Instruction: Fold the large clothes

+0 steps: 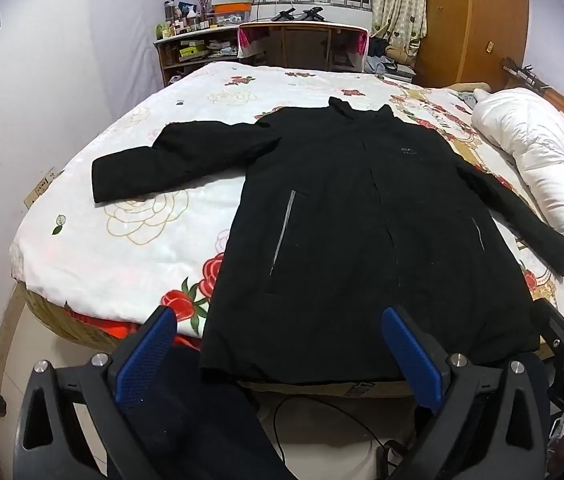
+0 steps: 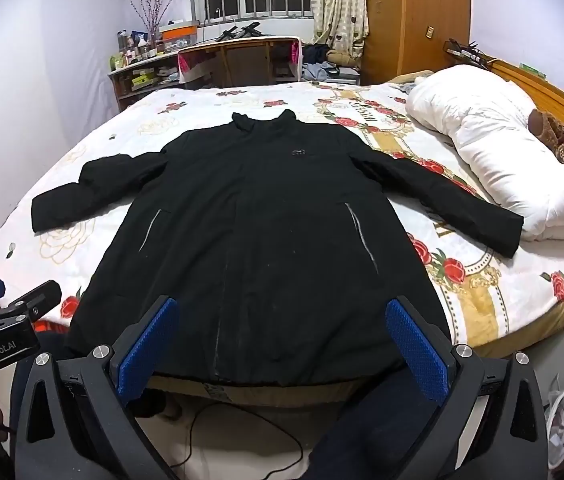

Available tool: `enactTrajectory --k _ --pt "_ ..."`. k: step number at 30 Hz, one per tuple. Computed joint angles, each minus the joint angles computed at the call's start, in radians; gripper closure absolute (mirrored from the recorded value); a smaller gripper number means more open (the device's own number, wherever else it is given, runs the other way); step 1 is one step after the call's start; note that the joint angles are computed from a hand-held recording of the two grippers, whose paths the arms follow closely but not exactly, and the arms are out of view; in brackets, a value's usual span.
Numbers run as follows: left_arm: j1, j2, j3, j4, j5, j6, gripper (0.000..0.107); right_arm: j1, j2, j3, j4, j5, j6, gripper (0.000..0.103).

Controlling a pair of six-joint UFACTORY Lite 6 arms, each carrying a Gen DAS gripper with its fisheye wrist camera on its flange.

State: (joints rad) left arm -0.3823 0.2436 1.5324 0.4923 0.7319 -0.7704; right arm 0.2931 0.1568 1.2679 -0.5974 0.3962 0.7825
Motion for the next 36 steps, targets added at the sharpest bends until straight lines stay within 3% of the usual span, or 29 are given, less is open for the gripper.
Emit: enactTrajectory --k 6,36 --pt "0.029 0.004 -0.025 -0.007 -0.042 0.022 0.004 0.004 -0.001 -0.002 -0.001 0.004 0.002 0.0" --pt "0.026 0.003 -0.01 -0.013 -0.022 0.019 0.004 0.002 0.013 0.016 0.017 0.015 -0.013 0.0"
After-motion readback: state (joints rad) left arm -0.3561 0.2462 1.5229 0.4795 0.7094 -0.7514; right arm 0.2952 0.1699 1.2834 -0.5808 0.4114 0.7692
